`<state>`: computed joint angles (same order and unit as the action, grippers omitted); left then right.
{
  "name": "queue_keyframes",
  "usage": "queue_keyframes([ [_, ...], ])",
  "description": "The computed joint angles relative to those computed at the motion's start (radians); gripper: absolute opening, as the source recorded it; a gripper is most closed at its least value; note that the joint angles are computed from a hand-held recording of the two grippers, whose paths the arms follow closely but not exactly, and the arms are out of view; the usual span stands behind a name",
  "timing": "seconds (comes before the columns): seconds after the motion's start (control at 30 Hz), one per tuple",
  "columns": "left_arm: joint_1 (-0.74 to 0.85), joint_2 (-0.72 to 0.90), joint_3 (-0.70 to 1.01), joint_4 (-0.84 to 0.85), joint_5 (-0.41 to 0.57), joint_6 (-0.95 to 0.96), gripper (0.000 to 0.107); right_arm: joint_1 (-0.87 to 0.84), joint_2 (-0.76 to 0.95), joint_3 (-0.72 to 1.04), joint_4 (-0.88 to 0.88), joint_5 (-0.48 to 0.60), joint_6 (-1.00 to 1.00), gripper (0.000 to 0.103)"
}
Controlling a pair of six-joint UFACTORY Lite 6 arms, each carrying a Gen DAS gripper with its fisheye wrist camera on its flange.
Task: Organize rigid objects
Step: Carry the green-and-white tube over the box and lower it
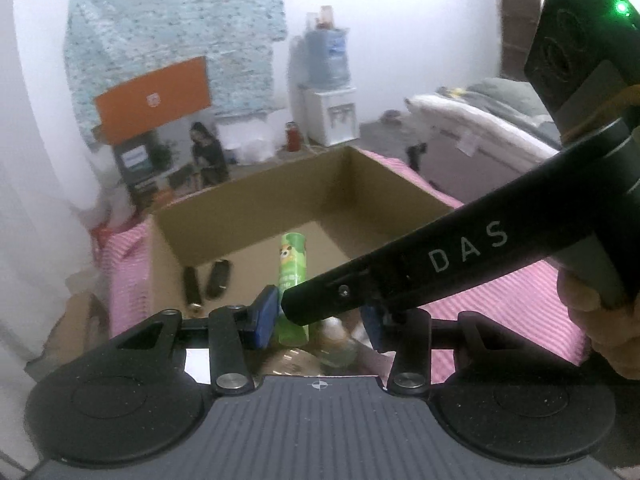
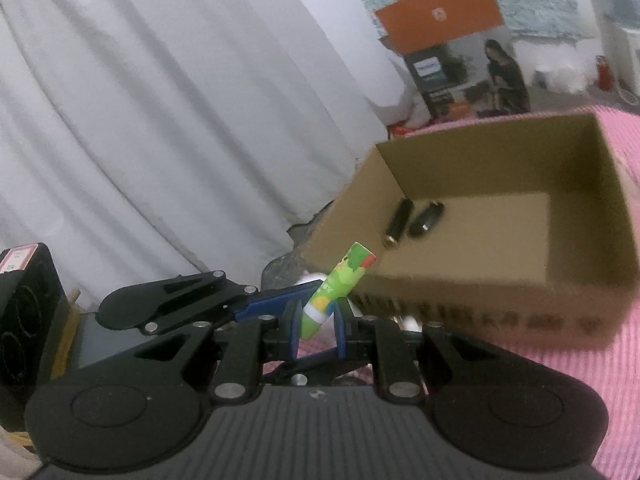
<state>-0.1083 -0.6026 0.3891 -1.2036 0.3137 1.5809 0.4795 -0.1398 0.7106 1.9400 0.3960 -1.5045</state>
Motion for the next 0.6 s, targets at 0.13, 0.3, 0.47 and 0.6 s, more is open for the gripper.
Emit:
queue_keyframes([
  [0.13,0.023,0.158,0.11,-0.101,-0.025,0.107,0.043,-0.035,0.215,0.224,-0.144,0.038,0.106,0.019],
  [0.3,0.053,0.443,0.308,-0.123,-0.021,0.124,0.043,-0.083,0.491,0.524,-0.379,0.085,0.329,0.019],
  [0.47,0.048,0.75,0.539,0.034,-0.052,-0.057,0.043,-0.117,0.781,0.852,-0.635,0.14,0.613,0.018],
  [0.6,0.068,0.82,0.595,0.121,-0.033,-0.159,0.045,-0.131,0.949,1.046,-0.762,0.203,0.791,0.018],
])
